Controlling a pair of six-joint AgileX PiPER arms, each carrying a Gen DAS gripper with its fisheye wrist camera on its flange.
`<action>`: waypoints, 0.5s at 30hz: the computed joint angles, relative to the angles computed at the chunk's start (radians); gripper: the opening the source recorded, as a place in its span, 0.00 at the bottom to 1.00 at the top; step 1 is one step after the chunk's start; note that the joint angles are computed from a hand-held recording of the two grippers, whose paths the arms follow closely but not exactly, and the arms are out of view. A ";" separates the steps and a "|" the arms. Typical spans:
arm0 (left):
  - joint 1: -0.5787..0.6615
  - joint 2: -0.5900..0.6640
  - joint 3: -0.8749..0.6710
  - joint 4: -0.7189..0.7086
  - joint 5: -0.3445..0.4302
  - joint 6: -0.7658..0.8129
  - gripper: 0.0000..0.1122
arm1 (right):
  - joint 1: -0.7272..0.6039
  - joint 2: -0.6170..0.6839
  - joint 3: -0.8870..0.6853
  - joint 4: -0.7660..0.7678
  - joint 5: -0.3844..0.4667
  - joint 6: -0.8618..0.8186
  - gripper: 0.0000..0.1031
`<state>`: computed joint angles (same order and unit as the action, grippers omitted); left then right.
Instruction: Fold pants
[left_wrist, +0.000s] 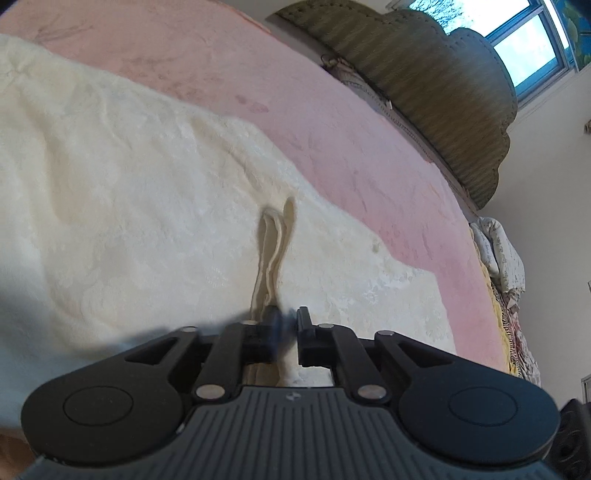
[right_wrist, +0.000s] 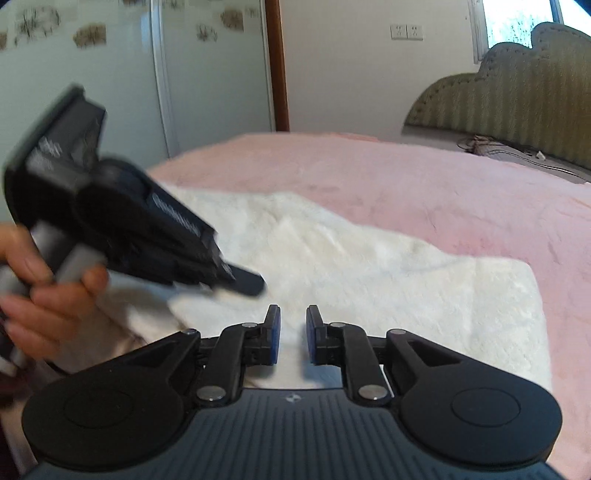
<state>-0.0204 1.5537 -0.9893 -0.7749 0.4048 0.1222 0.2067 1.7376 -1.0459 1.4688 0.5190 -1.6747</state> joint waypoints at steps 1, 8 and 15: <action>-0.012 -0.013 -0.004 0.097 -0.020 -0.079 0.14 | 0.016 0.013 -0.020 -0.078 -0.015 0.060 0.15; -0.082 0.055 -0.182 0.415 0.009 -0.234 0.27 | 0.058 -0.003 0.016 0.053 -0.074 -0.059 0.15; -0.203 0.177 -0.273 1.010 0.053 -0.695 0.47 | 0.107 -0.011 0.017 0.000 -0.141 -0.019 0.15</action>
<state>-0.2231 1.7306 -1.2622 0.2353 0.4579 -0.5728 0.3138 1.7262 -1.0284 1.4692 0.3783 -1.6935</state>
